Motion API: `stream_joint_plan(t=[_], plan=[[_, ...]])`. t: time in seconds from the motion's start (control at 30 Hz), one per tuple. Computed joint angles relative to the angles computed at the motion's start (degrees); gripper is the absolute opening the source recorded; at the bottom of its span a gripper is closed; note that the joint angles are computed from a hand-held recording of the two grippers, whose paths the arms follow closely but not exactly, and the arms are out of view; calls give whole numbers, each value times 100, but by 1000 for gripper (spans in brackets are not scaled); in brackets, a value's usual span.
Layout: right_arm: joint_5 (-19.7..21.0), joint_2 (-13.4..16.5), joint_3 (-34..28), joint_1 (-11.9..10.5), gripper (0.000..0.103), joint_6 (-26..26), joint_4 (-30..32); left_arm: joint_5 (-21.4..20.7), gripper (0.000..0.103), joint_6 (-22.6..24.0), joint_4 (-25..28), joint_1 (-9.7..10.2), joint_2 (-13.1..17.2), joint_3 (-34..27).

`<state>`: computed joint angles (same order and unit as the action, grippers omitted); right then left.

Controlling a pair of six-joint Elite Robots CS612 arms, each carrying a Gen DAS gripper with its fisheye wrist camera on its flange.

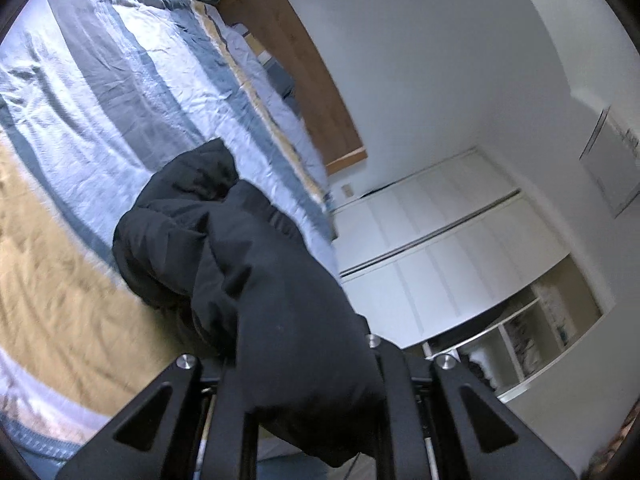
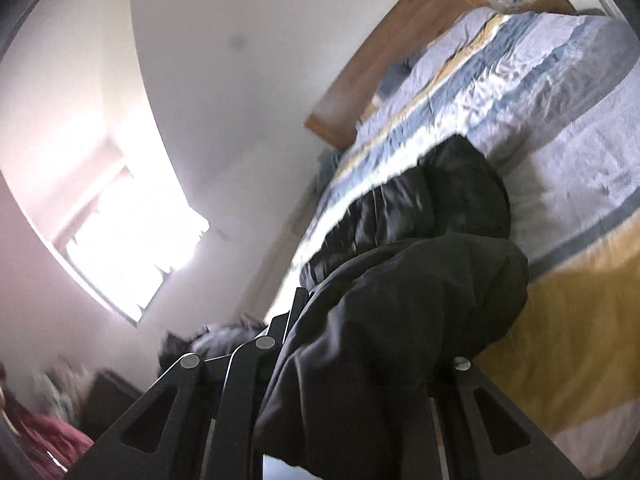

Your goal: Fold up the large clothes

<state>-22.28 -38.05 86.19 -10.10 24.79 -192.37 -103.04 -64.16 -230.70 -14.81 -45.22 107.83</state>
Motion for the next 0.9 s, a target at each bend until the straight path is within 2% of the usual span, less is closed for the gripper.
stream_joint_plan(t=[0.13, 0.3, 0.37, 0.5, 0.57, 0.7, 0.9], plan=[[21, 315, -559, 28, 16, 1123, -734, -20, 12, -402, -128, 120, 161, -344], [-208, 670, -1392, 146, 17, 1896, -856, -46, 12, -765, 131, 267, 372, -959], [-388, 846, -1790, 211, 17, 2339, -919, -86, 12, -903, 296, 342, 487, -1278], [-785, 1199, -2553, 324, 21, 3055, -892, -96, 12, -941, 997, 467, 667, -1928], [-1008, 1367, -2923, 386, 21, 3198, -724, -113, 12, -897, 1469, 545, 813, -2360], [-1532, 1673, -3631, 516, 23, 3102, -85, -134, 12, -835, 2212, 655, 1133, -3134], [-2318, 2293, -4982, 698, 23, 2545, 1348, 8, 12, -521, 3607, 781, 1822, -4536]])
